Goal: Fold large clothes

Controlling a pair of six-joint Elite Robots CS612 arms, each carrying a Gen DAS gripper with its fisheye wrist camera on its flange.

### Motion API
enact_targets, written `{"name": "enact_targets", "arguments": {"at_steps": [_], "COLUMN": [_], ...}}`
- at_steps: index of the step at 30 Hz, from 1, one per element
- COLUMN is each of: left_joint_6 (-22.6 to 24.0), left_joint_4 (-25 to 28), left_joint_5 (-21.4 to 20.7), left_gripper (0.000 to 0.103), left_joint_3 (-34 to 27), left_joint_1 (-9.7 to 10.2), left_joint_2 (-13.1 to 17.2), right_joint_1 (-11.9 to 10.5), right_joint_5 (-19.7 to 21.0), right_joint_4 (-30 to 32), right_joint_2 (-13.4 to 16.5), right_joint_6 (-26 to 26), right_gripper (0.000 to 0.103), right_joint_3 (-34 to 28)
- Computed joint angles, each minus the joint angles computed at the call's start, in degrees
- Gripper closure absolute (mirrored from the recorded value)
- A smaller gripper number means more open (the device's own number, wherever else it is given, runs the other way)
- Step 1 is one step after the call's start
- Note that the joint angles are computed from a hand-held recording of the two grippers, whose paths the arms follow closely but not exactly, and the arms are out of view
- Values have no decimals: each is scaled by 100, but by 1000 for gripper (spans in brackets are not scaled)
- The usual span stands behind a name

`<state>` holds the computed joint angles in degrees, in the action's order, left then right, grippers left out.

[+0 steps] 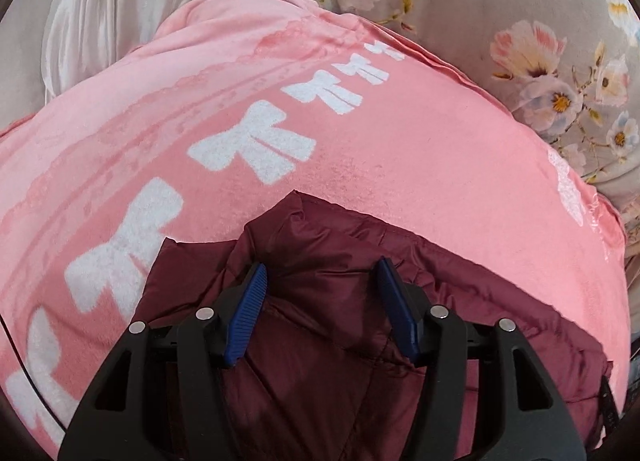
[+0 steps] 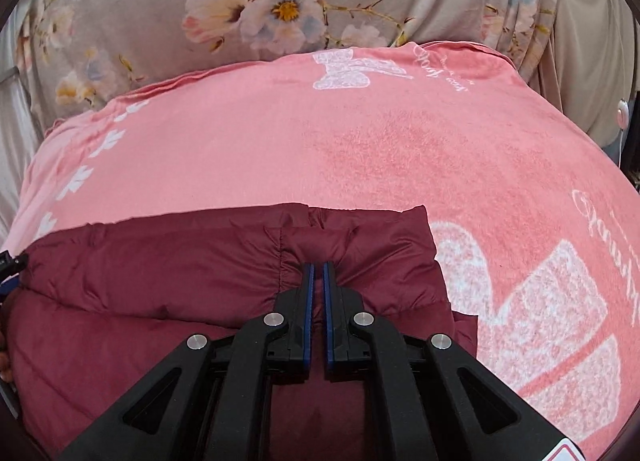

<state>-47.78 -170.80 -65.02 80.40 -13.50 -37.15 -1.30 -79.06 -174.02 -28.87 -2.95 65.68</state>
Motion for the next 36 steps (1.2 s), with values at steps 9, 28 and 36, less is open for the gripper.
{"name": "enact_targets", "arguments": {"at_steps": [9,28,36], "left_joint_6": [51,-906,-1124], "left_joint_4": [38,-685,-1851], "left_joint_5": [169,-793,-1878], "left_gripper": [45,25,18], "left_joint_3": [-120,1506,1971], "left_joint_1": [-42,189,339], "left_joint_2": [176,-778,-696], "right_joint_1": [8,312,518], "right_joint_5": [-17,1678,1258], "right_joint_4": [175,-563,-453], "right_joint_2": [69,-984,-835], "right_joint_6": [-23,-1719,-1785], "right_gripper": [102,93,93], "right_joint_3": [-74,1881,1844]}}
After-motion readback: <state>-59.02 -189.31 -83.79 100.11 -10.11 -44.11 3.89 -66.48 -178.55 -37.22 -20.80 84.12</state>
